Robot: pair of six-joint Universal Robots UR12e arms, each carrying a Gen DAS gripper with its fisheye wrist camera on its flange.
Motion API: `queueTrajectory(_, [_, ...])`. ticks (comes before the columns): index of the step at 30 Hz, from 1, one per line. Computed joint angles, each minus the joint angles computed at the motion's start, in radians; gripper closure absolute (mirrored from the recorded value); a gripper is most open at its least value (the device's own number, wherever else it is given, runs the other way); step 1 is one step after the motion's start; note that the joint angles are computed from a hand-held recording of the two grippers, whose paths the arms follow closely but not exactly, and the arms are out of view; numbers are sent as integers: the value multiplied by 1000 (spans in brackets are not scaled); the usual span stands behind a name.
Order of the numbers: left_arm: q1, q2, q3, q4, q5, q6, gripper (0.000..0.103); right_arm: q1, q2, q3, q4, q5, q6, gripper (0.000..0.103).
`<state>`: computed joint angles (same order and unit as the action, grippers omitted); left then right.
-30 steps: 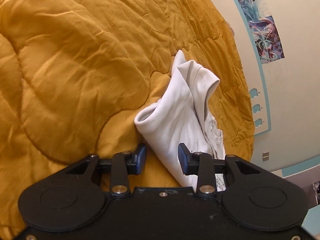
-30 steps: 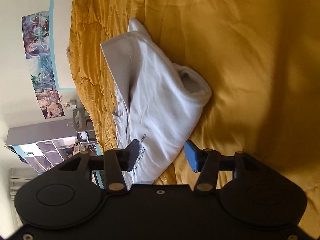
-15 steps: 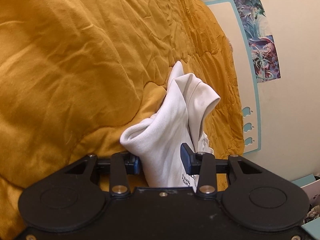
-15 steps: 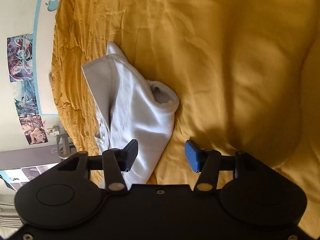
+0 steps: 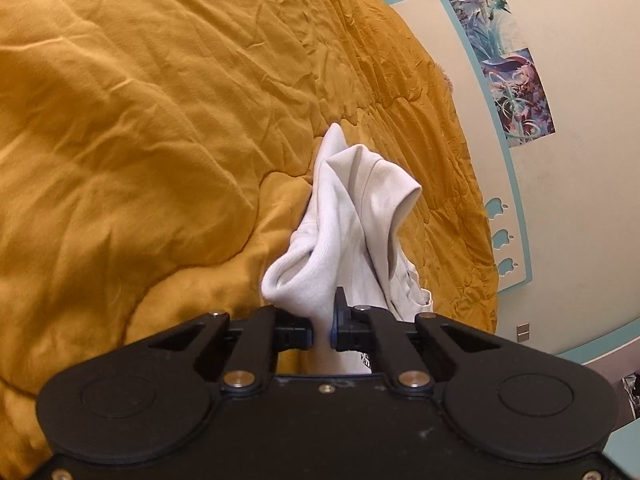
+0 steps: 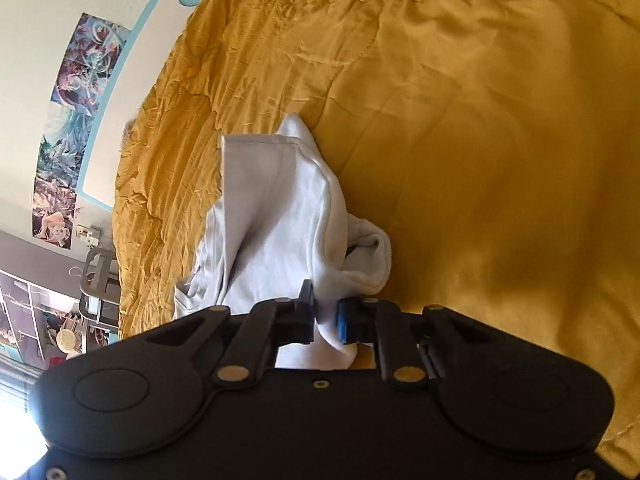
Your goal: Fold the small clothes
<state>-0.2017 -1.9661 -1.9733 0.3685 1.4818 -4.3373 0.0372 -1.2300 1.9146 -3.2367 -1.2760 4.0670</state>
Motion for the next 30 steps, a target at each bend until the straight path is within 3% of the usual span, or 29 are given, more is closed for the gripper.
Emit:
queueTrajectory(6, [-18,40,-3,50,45,30,102,-27,-59,8,-21,75,-62,94])
queueTrajectory(10, [-44,94,-54,85,55,4,102,-51,-128,54,13,91,-114,94])
queueTrajectory(14, [-89,134,-126,70,63,-37,102,-85,-192,123,113,103,-123,94])
queueTrajectory(16, [-98,143,-158,14,36,-70,102,-92,-205,148,172,82,-139,94])
queueTrajectory(17, [-99,148,-171,-32,28,-90,101,-102,-202,153,211,106,-151,93])
queueTrajectory(19, [-92,158,-198,-69,8,-137,98,-108,-210,151,305,88,-138,79])
queueTrajectory(21, [-88,183,-217,-75,6,-149,96,-115,-233,150,360,56,-120,79])
queueTrajectory(24, [-92,260,-209,-210,53,-18,88,-107,-264,157,301,-44,-189,78])
queueTrajectory(26, [-90,274,-181,-236,79,106,83,-114,-252,135,267,16,-305,70])
queueTrajectory(28, [-73,253,-138,-215,56,217,71,-110,-213,85,255,70,-408,54])
queueTrajectory(30, [-59,213,-88,-195,49,307,68,-98,-161,36,208,68,-497,46])
